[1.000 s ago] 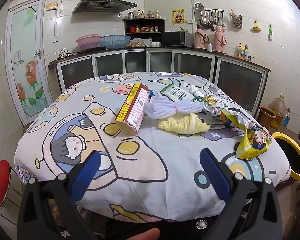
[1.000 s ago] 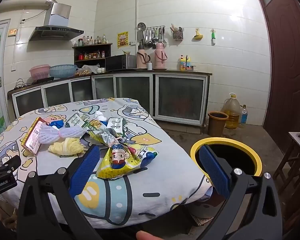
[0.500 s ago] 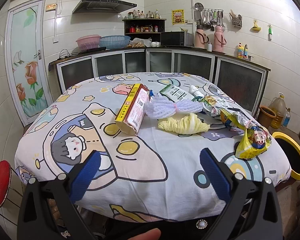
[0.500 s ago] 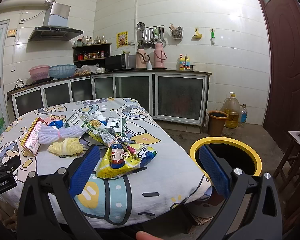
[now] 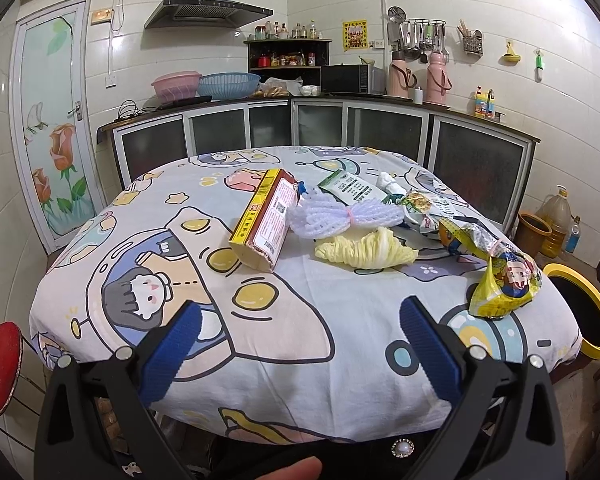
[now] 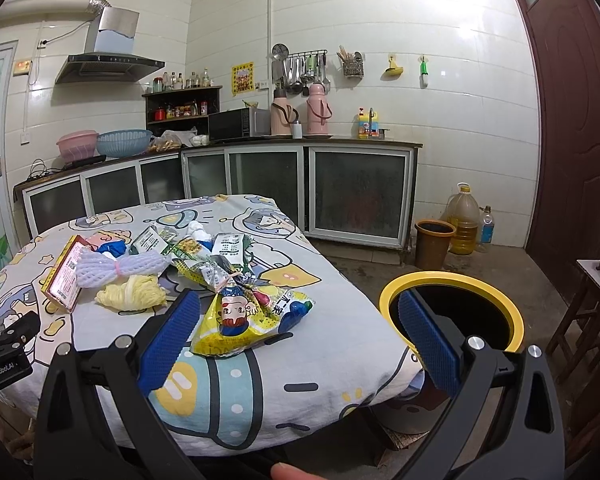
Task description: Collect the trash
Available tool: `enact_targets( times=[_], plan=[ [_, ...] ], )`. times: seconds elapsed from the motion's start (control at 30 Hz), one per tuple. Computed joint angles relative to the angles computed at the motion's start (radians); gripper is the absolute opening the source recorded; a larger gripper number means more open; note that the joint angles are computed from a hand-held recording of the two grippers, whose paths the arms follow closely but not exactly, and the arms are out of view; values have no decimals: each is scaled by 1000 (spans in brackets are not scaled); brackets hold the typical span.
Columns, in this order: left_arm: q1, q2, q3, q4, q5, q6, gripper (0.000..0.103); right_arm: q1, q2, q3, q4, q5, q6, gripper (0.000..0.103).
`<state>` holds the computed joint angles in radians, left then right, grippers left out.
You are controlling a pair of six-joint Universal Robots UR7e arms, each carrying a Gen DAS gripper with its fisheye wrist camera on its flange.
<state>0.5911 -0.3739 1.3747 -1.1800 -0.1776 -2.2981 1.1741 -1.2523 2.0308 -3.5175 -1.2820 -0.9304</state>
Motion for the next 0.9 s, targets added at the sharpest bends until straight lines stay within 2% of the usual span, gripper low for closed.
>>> enact_targets(
  times=[0.9],
  plan=[
    [-4,-1,5,-31,-10,23,96,1,6,4,-8,-10,6,96]
  ],
)
